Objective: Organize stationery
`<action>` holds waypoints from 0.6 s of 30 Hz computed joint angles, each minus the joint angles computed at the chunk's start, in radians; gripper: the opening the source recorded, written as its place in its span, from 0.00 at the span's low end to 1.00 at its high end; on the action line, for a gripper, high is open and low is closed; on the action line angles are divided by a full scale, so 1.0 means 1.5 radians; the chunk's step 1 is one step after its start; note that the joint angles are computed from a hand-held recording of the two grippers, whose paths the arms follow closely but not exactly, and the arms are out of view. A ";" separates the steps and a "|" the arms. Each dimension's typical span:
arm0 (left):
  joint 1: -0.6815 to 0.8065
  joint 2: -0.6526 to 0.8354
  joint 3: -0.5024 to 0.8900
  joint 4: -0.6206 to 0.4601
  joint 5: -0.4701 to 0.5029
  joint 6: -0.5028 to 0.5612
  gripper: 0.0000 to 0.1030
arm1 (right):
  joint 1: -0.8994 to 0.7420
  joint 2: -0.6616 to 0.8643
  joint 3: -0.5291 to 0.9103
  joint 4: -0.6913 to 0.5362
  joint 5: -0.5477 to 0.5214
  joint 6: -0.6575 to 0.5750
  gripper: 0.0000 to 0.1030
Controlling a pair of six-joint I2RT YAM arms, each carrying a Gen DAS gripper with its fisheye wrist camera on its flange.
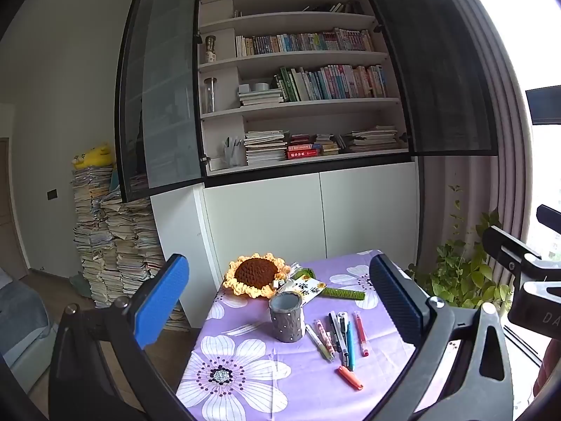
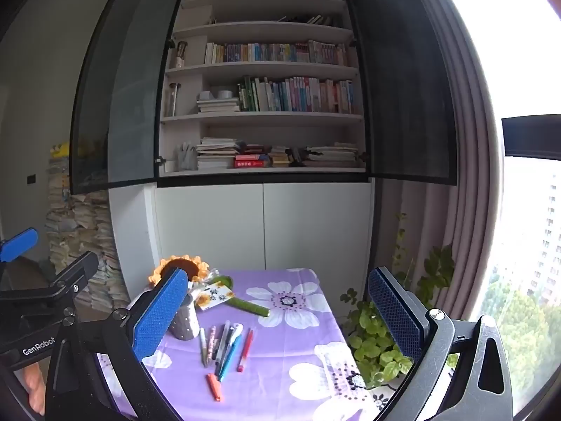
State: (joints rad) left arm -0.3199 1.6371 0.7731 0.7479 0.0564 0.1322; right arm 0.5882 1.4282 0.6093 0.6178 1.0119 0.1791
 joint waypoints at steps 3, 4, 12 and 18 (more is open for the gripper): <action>0.003 0.003 0.003 0.002 0.004 0.000 0.99 | -0.002 -0.001 -0.003 0.004 -0.004 -0.002 1.00; 0.003 0.001 0.003 0.001 0.005 0.000 0.99 | -0.002 -0.001 -0.004 0.005 -0.004 -0.003 1.00; 0.006 0.007 0.009 -0.002 0.003 -0.009 0.99 | -0.009 0.003 0.003 0.001 -0.010 -0.002 1.00; 0.003 0.012 0.016 -0.009 0.003 -0.009 0.99 | -0.015 0.005 0.008 -0.018 -0.024 0.009 1.00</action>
